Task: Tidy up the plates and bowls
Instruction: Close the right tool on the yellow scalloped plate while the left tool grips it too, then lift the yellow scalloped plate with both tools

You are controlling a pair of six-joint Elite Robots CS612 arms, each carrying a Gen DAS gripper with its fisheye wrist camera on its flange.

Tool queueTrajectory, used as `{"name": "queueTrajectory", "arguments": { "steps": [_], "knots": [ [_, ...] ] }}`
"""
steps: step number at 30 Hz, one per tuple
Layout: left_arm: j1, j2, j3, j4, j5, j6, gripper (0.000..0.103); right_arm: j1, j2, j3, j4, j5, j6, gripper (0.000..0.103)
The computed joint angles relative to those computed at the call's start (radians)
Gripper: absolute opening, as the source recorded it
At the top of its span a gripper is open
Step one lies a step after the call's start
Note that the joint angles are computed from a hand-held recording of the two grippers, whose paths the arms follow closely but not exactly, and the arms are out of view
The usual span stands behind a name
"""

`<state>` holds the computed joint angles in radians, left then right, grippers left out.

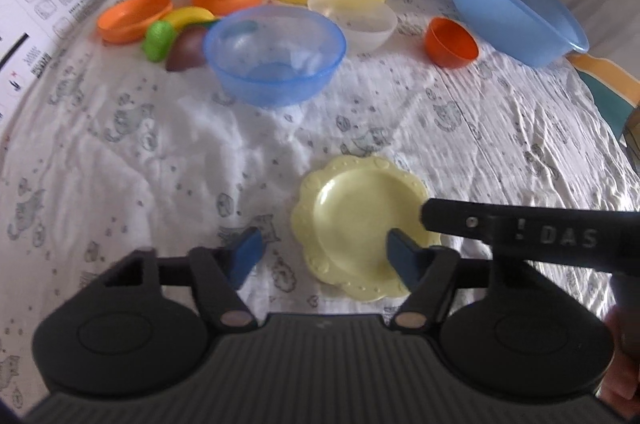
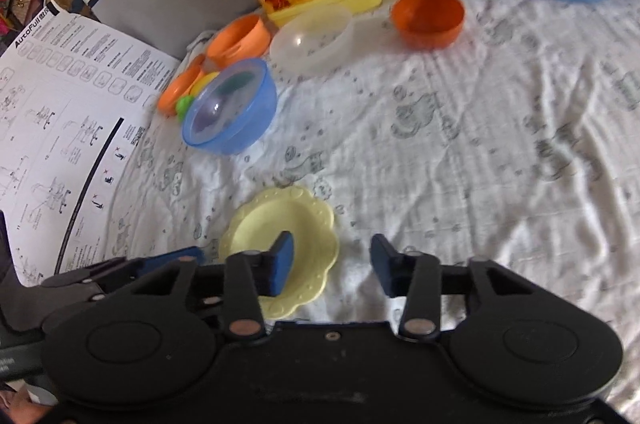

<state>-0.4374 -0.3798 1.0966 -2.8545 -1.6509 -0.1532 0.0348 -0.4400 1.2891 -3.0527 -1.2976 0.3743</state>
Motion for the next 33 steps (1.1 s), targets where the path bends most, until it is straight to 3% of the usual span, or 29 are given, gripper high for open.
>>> {"name": "queueTrajectory", "arguments": {
  "steps": [6, 9, 11, 15, 23, 27, 33],
  "knots": [
    [-0.002, 0.001, 0.001, -0.015, -0.014, 0.020, 0.055, 0.002, 0.013, -0.017, 0.000, 0.027, -0.007, 0.024],
    [-0.007, -0.001, 0.010, -0.029, 0.009, 0.031, 0.050, 0.009, 0.016, -0.022, -0.005, 0.006, -0.018, 0.024],
    [-0.009, -0.002, 0.016, -0.040, 0.028, 0.024, 0.041, 0.010, 0.018, -0.024, -0.008, -0.003, -0.018, 0.024],
    [0.001, 0.002, 0.008, -0.036, -0.002, 0.004, 0.040, 0.011, 0.025, -0.033, -0.015, -0.014, -0.037, 0.022],
    [-0.005, 0.003, 0.012, -0.047, 0.027, 0.025, 0.039, 0.018, 0.043, -0.040, -0.079, -0.046, -0.127, 0.022],
    [-0.008, -0.001, 0.015, -0.044, 0.044, 0.013, 0.035, 0.030, 0.029, -0.043, -0.032, -0.094, -0.111, 0.022],
    [-0.008, -0.008, 0.024, -0.050, 0.032, 0.005, 0.029, 0.024, 0.012, -0.017, -0.024, -0.088, -0.037, 0.021]
  ]
}}
